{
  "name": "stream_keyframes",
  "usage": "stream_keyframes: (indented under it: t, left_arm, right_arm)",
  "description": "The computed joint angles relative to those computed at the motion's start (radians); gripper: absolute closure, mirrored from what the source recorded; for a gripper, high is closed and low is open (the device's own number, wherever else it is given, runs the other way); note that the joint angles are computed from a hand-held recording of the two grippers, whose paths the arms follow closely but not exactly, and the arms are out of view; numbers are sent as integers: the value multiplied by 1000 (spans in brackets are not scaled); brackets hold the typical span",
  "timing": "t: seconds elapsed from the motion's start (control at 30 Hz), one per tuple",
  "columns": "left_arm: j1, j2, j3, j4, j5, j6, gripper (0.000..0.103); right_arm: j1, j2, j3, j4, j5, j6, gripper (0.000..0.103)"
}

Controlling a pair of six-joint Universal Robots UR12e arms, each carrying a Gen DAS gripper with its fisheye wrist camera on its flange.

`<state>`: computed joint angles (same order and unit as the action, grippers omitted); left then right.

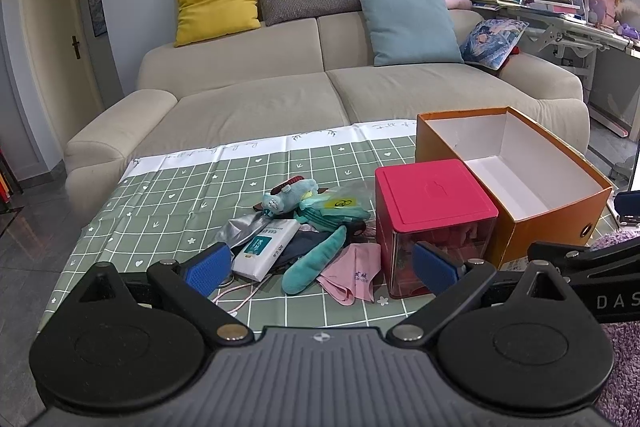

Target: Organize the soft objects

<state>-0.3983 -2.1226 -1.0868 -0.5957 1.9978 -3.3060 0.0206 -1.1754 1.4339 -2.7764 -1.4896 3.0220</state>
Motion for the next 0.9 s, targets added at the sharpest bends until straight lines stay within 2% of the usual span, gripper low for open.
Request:
stream_keyframes:
  t: [0.9]
  left_arm:
    - [-3,-5,13,-11,2,6,0]
  right_arm:
    - [4,0,-10,26,-8,-7,3]
